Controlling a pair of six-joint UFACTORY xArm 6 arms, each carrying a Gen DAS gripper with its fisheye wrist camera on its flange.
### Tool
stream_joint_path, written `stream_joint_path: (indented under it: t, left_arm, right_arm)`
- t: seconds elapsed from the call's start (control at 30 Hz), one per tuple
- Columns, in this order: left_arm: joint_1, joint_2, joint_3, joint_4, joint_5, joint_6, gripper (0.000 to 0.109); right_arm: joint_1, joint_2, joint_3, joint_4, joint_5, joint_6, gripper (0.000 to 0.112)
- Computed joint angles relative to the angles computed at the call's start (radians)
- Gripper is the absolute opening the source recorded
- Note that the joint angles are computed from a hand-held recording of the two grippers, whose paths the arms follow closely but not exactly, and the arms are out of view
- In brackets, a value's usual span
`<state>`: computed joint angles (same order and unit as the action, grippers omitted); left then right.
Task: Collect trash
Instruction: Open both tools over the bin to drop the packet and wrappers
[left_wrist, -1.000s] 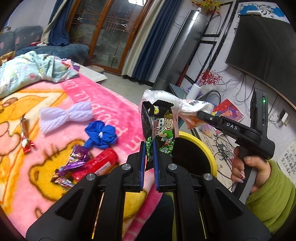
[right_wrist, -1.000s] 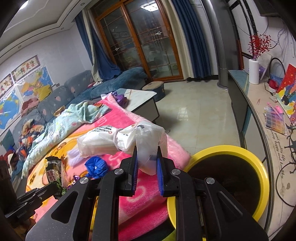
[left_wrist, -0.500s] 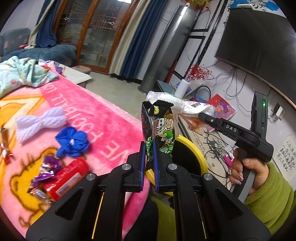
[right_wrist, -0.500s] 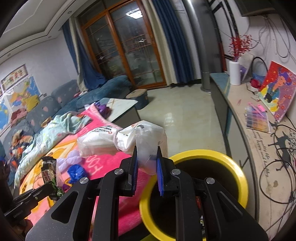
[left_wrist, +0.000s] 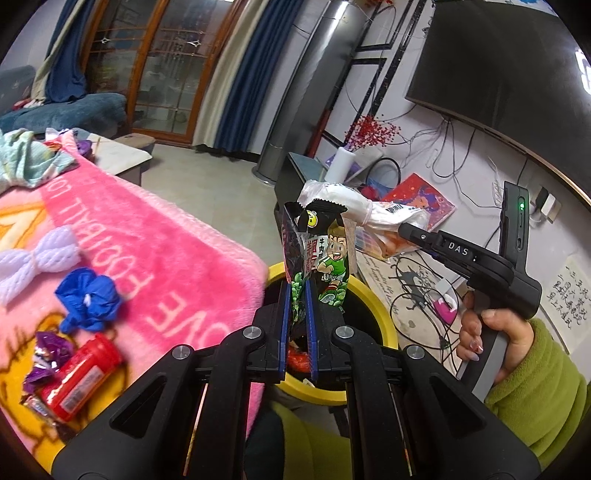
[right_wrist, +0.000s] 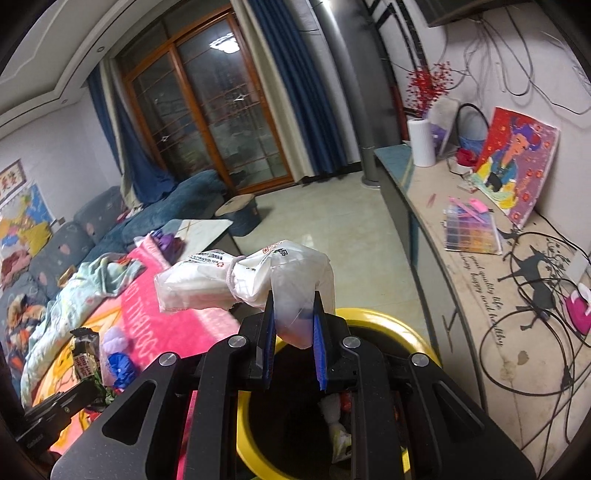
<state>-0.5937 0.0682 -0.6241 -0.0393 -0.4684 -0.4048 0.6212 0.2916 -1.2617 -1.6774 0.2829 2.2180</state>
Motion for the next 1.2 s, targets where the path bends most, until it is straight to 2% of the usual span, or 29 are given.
stream_joint_path:
  t: [0.33, 0.6, 0.9, 1.03, 1.1, 1.13, 1.2]
  left_arm:
    - [-0.023, 0.091, -0.087, 0.054, 0.023, -0.027, 0.004]
    - [-0.054, 0.176, -0.173, 0.068, 0.075, 0.010, 0.004]
    - [-0.063, 0.278, -0.281, 0.113, 0.152, 0.011, 0.004]
    - [-0.053, 0.317, -0.324, 0.166, 0.182, -0.043, 0.005]
    - [-0.046, 0.327, -0.335, 0.179, 0.191, -0.062, 0.012]
    - [-0.053, 0.329, -0.335, 0.132, 0.192, -0.024, 0.024]
    - [-0.057, 0.329, -0.330, 0.093, 0.188, 0.003, 0.039]
  right_arm:
    - [-0.041, -0.033, 0.053, -0.027, 0.006, 0.044, 0.017]
    - [-0.058, -0.015, 0.066, 0.048, 0.022, -0.015, 0.017]
    - [-0.078, 0.031, 0.052, 0.149, -0.010, -0.094, 0.018]
    - [-0.085, 0.054, 0.042, 0.205, -0.035, -0.147, 0.023]
    - [-0.091, 0.070, 0.038, 0.274, -0.060, -0.210, 0.030]
    - [-0.090, 0.077, 0.036, 0.298, -0.064, -0.230, 0.033]
    - [-0.090, 0.083, 0.034, 0.310, -0.066, -0.243, 0.039]
